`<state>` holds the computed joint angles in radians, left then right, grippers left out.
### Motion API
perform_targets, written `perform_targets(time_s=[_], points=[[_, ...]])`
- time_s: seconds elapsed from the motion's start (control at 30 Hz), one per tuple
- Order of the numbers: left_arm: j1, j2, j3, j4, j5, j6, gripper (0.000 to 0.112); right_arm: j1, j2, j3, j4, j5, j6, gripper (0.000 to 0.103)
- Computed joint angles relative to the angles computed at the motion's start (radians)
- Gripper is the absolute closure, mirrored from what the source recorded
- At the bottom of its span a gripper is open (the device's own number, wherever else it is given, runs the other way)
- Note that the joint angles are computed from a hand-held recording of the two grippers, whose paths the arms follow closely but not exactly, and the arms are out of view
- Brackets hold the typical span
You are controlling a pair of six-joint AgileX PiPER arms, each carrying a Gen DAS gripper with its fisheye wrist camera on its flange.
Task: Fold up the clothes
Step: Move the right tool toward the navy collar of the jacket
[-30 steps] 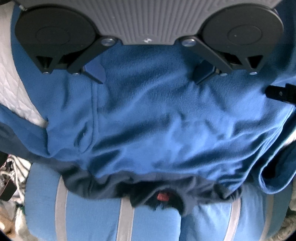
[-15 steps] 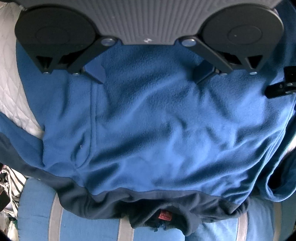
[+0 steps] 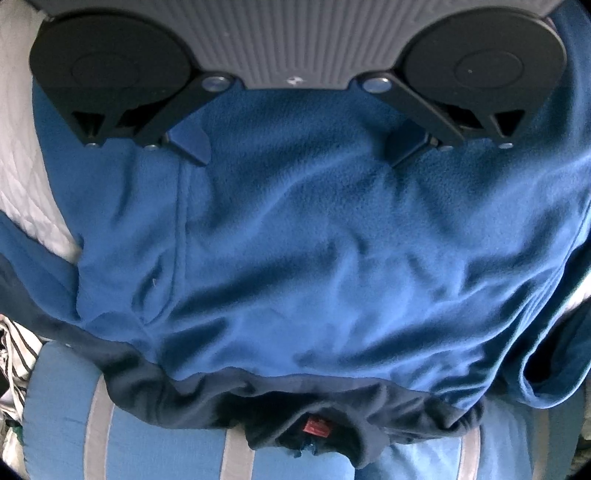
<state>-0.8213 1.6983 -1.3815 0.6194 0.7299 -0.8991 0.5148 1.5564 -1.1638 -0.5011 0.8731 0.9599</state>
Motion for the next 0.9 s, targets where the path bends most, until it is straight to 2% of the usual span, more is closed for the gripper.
perform_targets(time_s=[0.17,0.27,0.5,0.7,0.9], points=[[0.067,-0.098,0.033,0.030,-0.029,0.026,0.010,-0.001,-0.007,0.020,-0.019,-0.029,0.007,0.000],[0.132,-0.139,0.039,-0.011,-0.050,0.111,0.010,0.007,-0.011,0.034,-0.042,-0.039,0.028,0.000],[0.258,-0.240,0.022,-0.138,-0.017,0.396,0.010,-0.005,-0.019,0.048,-0.037,-0.067,-0.010,0.000],[0.358,-0.308,-0.046,-0.246,0.054,0.644,0.010,-0.021,-0.031,0.068,-0.028,-0.101,-0.048,0.000],[0.542,-0.315,-0.041,-0.450,0.049,0.869,0.010,-0.027,-0.040,0.090,-0.042,-0.132,-0.041,0.000]])
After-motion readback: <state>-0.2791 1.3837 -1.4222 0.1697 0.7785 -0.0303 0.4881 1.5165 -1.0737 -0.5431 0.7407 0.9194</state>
